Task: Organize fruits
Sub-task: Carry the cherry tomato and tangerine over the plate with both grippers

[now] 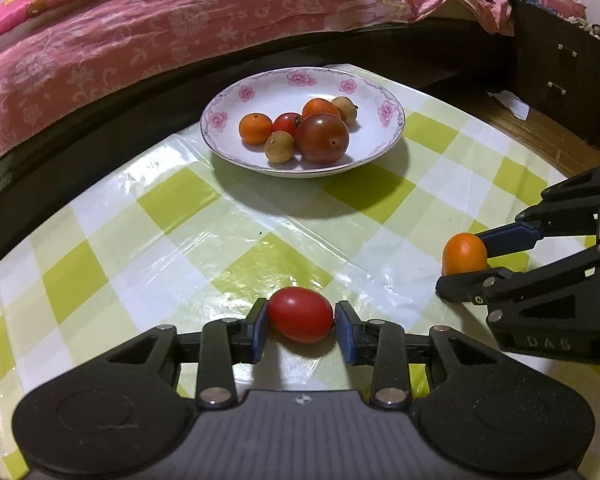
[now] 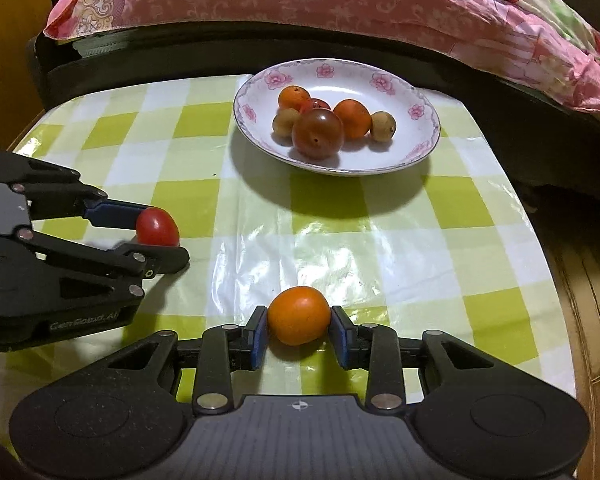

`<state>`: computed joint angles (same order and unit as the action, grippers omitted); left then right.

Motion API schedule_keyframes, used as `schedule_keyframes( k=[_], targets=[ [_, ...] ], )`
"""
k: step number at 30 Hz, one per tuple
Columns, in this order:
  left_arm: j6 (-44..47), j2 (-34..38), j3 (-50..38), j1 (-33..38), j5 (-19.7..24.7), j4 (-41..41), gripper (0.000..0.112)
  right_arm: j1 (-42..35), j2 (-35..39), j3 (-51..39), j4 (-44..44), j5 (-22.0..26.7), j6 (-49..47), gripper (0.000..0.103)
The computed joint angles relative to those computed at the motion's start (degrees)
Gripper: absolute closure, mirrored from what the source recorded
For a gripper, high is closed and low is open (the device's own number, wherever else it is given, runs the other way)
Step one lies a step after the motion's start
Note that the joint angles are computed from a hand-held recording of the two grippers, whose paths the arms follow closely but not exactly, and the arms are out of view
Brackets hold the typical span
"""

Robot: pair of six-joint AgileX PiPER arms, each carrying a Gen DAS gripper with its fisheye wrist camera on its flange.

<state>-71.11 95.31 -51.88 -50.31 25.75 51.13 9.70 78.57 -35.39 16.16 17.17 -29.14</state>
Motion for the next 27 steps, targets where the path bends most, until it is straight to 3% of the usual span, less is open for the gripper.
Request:
schedule_keyframes(
  k=[16, 27],
  targets=[
    [3.4, 2.6, -7.1, -3.5, 9.8, -4.0, 0.071, -2.2, -1.5, -1.4, 9.0, 2.7, -8.3, 0.075],
    [4.8, 3.9, -10.1, -3.6, 12.1, -4.3, 0.071, -3.0, -1.5, -1.8, 11.4, 2.2, -10.3, 0.075]
  ],
)
